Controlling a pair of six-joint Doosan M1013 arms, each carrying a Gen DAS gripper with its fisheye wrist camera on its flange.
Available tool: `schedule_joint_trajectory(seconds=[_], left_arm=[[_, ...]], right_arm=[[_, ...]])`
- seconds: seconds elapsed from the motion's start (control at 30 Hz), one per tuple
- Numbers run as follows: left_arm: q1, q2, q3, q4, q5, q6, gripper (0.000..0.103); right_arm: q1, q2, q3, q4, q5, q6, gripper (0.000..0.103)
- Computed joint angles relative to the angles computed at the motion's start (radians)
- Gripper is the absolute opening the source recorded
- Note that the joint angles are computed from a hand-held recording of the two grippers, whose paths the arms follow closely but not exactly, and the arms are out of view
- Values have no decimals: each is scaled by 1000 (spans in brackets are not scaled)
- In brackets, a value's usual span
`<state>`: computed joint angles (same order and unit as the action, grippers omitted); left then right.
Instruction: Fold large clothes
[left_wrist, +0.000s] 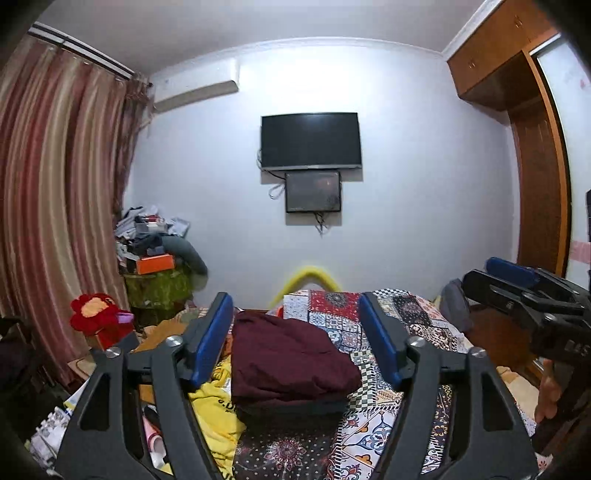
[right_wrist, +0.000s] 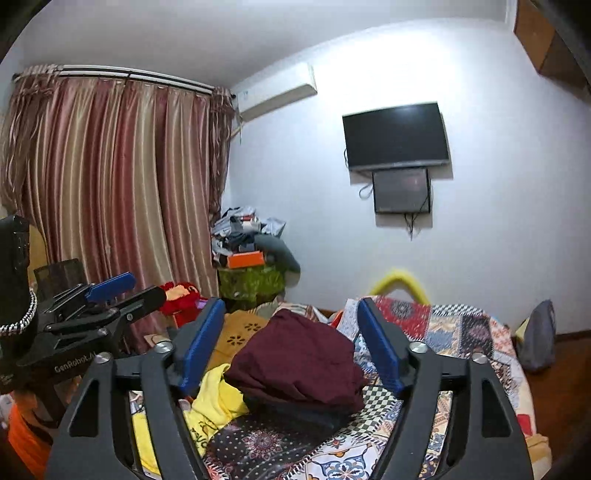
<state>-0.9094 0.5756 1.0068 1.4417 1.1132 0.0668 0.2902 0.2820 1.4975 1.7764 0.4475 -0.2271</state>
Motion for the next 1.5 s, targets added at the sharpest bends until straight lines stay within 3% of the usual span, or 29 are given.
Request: schedule_joint_trajectory(seconds=[0.2,0.4,0.83,1.5], left_arm=[[-25,3,27,50,82,-78,102],[-34,3,38,57,97,-82,102],[-37,14,38,51,105,-83,102],[-23,19,34,6,85,-86,102]], right_arm=[[7,-11,38,138,-22,-119,101],[13,-20,54,165,-64,-128,103],[16,-28,75,173,-77,-144,103],[4,-33,77,29,-84,14,103]])
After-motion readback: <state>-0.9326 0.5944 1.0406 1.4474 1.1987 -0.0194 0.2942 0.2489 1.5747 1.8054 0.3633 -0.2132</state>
